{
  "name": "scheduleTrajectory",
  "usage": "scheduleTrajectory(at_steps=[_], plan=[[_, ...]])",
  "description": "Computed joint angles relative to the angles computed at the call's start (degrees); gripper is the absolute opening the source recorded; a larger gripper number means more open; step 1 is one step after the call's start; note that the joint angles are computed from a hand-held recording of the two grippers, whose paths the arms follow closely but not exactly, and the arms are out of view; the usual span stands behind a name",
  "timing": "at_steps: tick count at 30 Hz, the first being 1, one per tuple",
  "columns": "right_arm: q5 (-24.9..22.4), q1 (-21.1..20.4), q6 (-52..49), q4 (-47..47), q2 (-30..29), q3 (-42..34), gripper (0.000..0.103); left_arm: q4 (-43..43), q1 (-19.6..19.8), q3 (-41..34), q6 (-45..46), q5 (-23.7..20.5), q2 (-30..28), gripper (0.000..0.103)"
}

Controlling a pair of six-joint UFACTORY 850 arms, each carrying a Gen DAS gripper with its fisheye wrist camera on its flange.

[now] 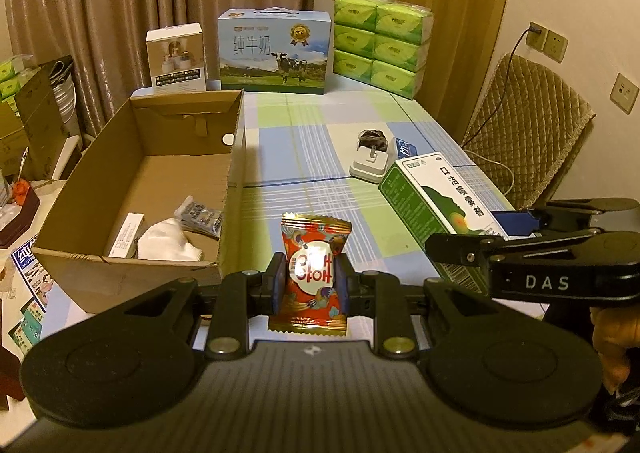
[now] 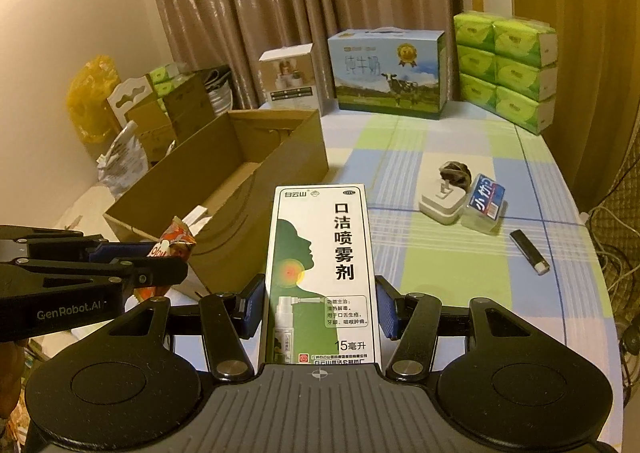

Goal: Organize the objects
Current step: 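Carry the candy packet and spray box over the cardboard box with both tools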

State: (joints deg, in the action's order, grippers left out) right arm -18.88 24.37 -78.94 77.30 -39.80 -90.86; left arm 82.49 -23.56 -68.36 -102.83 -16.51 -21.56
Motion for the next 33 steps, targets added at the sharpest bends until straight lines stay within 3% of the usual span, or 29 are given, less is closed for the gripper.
scheduleTrajectory(at_steps=[21,33], plan=[[-0.87,1.41,1.93,-3.12,-1.70,-2.00,0.052,1.13,1.07,1.34,-1.89,0.32,1.05,0.021],[-2.55,3.36,7.64,-9.69,-5.64,-8.78,0.052,2.36,2.92,2.55,-2.82,0.04,2.18,0.021]])
